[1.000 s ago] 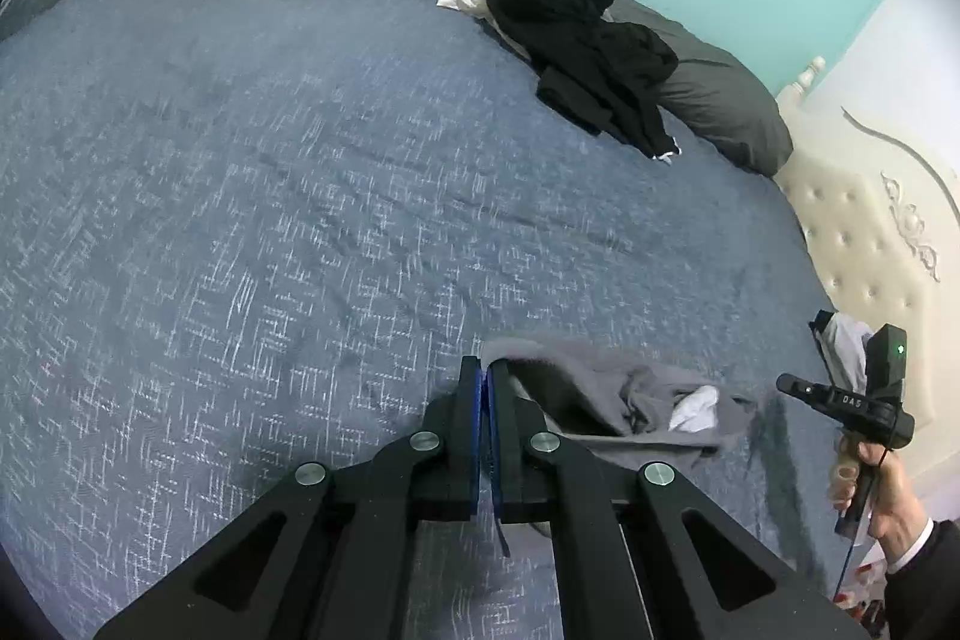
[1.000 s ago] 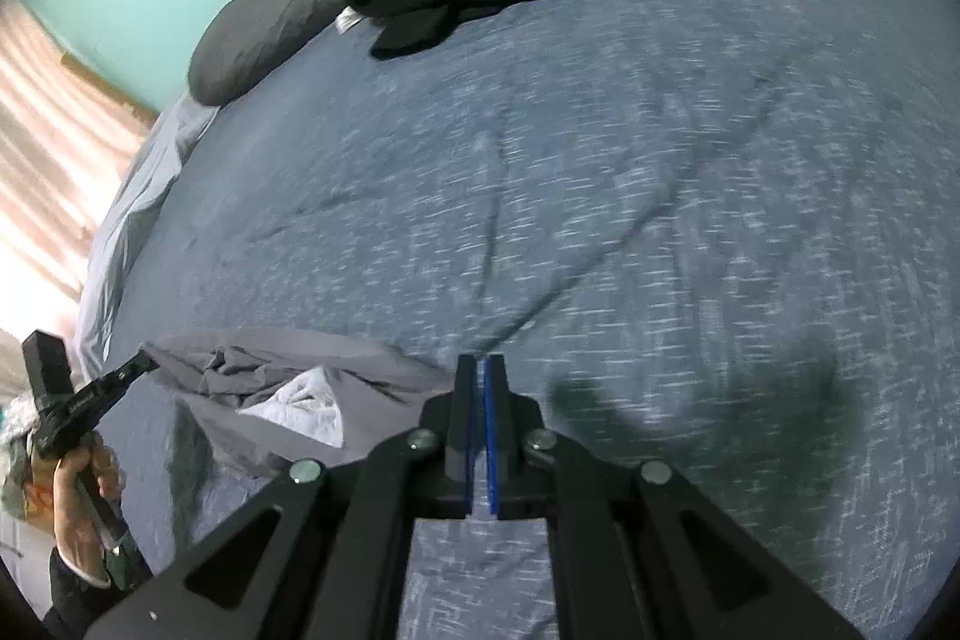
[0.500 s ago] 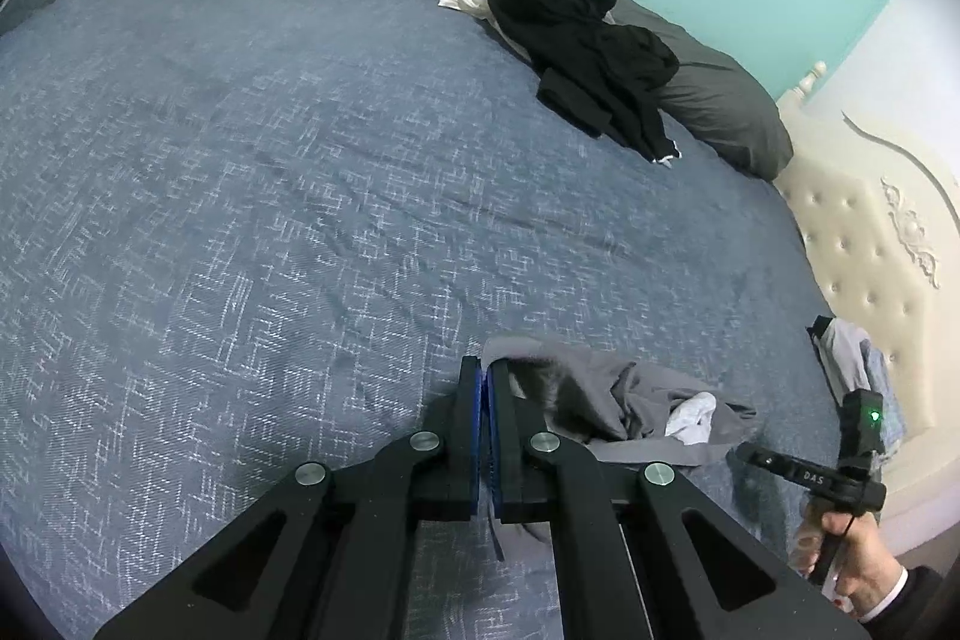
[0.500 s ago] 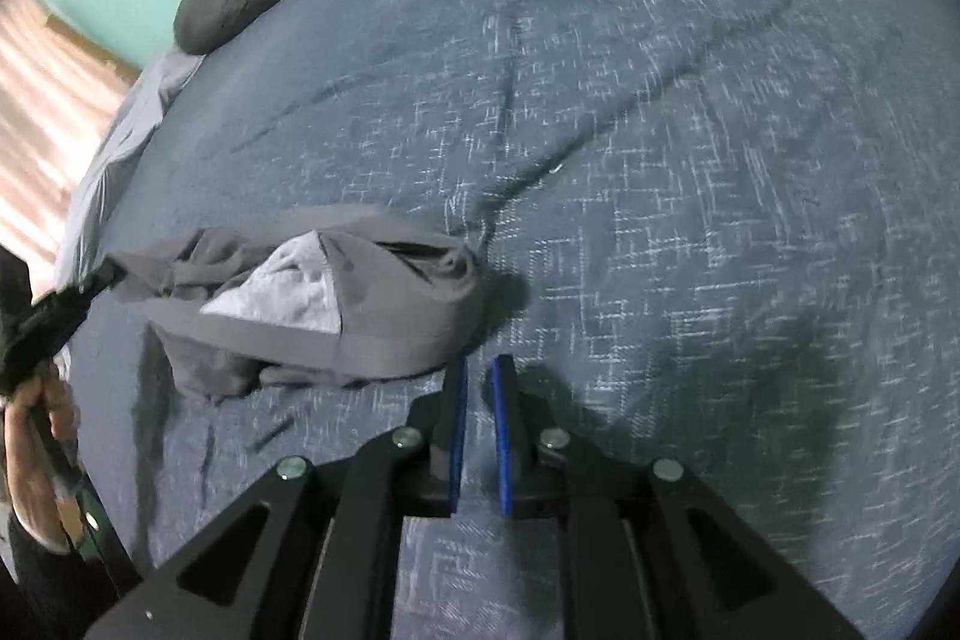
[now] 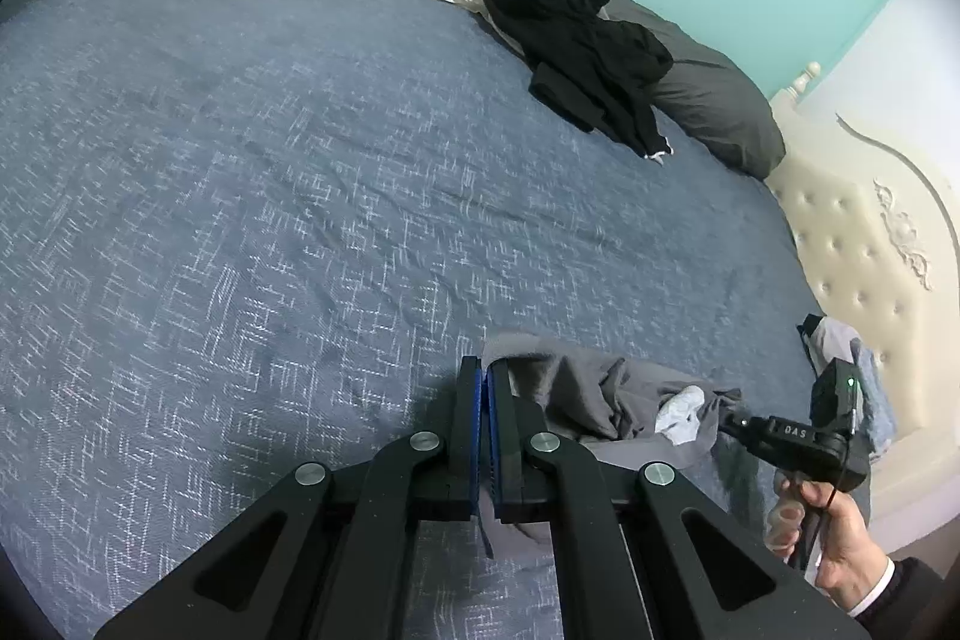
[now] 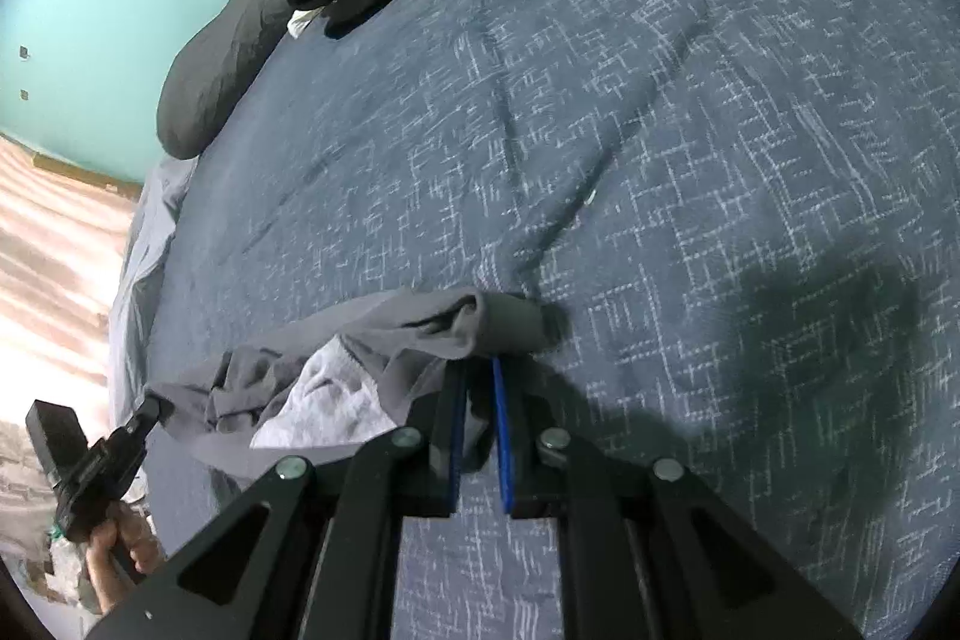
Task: Fold clothes
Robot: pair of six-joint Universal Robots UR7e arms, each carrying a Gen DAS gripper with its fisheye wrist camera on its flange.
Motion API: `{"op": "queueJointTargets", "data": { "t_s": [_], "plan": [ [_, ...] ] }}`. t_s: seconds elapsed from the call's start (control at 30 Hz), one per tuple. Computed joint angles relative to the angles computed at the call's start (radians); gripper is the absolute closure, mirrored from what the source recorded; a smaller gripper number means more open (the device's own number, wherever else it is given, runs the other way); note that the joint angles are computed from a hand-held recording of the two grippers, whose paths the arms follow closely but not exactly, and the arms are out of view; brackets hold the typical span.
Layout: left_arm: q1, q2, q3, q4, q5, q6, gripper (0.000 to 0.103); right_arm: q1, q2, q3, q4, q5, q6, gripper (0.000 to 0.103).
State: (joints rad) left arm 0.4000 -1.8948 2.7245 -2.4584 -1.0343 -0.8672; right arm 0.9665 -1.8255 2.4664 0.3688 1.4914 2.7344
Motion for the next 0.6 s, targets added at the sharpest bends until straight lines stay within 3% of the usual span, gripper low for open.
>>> {"op": "queueJointTargets", "data": {
  "t_s": [0.13, 0.37, 0.5, 0.6],
  "plan": [
    [0.004, 0.0, 0.001, -0.002, -0.006, 0.002, 0.101, 0.047, 0.011, -0.015, -0.015, 0.001, 0.021, 0.095],
    [0.012, 0.004, 0.003, -0.008, -0.015, 0.004, 0.101, 0.313, 0.128, -0.117, -0.074, 0.206, 0.109, 0.096],
    [0.017, 0.011, 0.004, -0.016, -0.019, 0.005, 0.101, 0.362, 0.208, -0.178, -0.062, 0.227, 0.147, 0.096],
    [0.023, 0.019, 0.0, -0.023, -0.021, 0.01, 0.101, 0.338, 0.166, -0.156, -0.038, 0.198, 0.14, 0.093]
  ]
}}
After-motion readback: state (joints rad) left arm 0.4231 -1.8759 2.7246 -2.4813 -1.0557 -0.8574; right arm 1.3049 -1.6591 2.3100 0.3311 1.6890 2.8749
